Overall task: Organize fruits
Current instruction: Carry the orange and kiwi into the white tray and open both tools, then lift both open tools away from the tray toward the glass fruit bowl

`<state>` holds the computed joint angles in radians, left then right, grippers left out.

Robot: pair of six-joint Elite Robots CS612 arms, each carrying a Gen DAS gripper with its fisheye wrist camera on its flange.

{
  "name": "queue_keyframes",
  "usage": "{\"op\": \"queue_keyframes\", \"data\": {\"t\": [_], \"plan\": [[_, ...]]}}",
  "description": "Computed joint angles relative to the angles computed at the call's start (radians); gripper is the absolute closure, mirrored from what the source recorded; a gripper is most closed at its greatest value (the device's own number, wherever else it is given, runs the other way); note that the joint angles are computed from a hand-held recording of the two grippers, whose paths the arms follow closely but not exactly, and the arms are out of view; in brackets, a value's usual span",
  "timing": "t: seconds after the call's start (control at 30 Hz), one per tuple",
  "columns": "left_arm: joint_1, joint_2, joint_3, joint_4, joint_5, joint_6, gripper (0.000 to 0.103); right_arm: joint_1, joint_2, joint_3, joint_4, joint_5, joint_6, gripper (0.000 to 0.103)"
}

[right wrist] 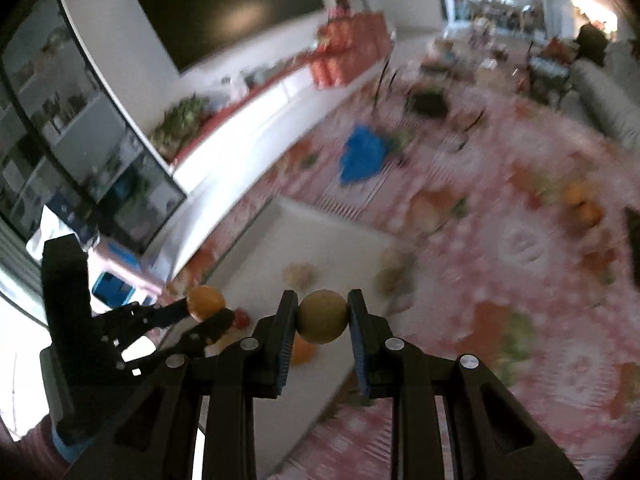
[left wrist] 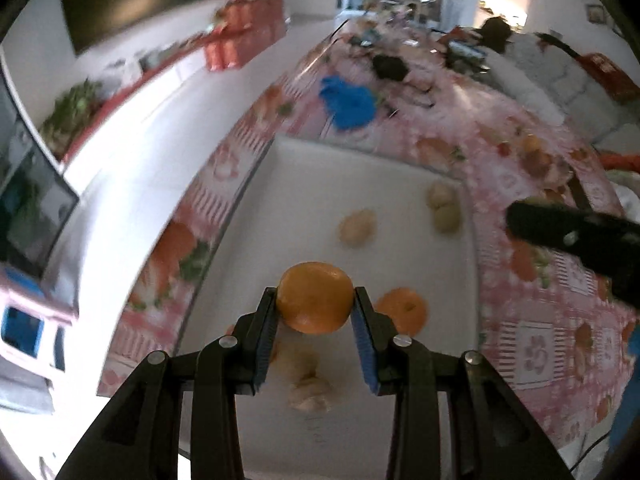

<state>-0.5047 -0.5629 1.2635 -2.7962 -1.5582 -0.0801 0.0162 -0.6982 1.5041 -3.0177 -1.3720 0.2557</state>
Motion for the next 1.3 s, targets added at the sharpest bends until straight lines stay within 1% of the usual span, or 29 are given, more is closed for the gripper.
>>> {"op": "queue_keyframes", "data": {"t": [0.1,0.17,0.23,0.3,0.4,0.47,0.53,0.57,0.63,0.67,0.7,0.73,0.77,0.8,0.83,0.97,1.13,1.3], "plan": [[-0.001,0.015,-0.006,-0.001,0.027,-0.012,0.063,0.014,0.048,-0.069,0.088,0.007,-0.014,0.076],[0.000,0.021,-0.012,0.011,0.023,-0.016,0.063,0.018,0.064,-0.093,0.124,0.010,-0.016,0.076],[0.002,0.027,-0.018,0.022,0.018,-0.017,0.063,0.021,0.078,-0.116,0.158,0.012,-0.019,0.076],[0.000,0.030,-0.021,0.014,0.025,-0.014,0.063,0.023,0.088,-0.131,0.189,0.007,-0.022,0.076],[-0.002,0.029,-0.018,0.002,0.030,-0.005,0.062,0.023,0.091,-0.136,0.210,-0.006,-0.014,0.076],[-0.003,0.031,-0.023,0.005,0.030,-0.007,0.058,0.021,0.092,-0.141,0.226,-0.003,-0.011,0.076],[-0.004,0.031,-0.020,-0.002,0.040,-0.007,0.046,0.019,0.093,-0.143,0.235,-0.002,-0.011,0.076],[-0.006,0.030,-0.018,-0.012,0.048,-0.004,0.045,0.018,0.091,-0.140,0.236,0.000,-0.012,0.076],[-0.009,0.029,-0.016,-0.019,0.053,-0.001,0.038,0.017,0.087,-0.135,0.238,0.000,-0.012,0.076],[-0.010,0.028,-0.014,-0.023,0.055,-0.002,0.036,0.017,0.086,-0.134,0.240,0.001,-0.011,0.076],[-0.011,0.027,-0.012,-0.029,0.055,-0.003,0.033,0.017,0.085,-0.133,0.239,0.002,-0.010,0.074],[-0.012,0.025,-0.010,-0.033,0.059,-0.005,0.030,0.016,0.084,-0.132,0.239,0.002,-0.008,0.054],[-0.014,0.023,-0.007,-0.039,0.065,-0.006,0.029,0.016,0.082,-0.128,0.231,-0.002,-0.005,0.039],[-0.015,0.022,-0.005,-0.043,0.069,-0.006,0.026,0.017,0.080,-0.123,0.218,-0.006,-0.002,0.019],[-0.016,0.021,-0.004,-0.046,0.073,-0.007,0.024,0.017,0.079,-0.119,0.202,-0.011,-0.002,0.019],[-0.020,0.016,0.000,-0.040,0.085,-0.016,0.023,0.018,0.067,-0.107,0.188,-0.017,-0.010,0.019],[-0.020,0.014,0.002,-0.040,0.085,-0.014,0.023,0.014,0.053,-0.083,0.167,-0.018,0.004,0.019],[-0.027,-0.003,0.025,-0.054,0.087,-0.010,0.023,0.007,0.033,-0.046,0.144,-0.034,0.020,0.019]]}}
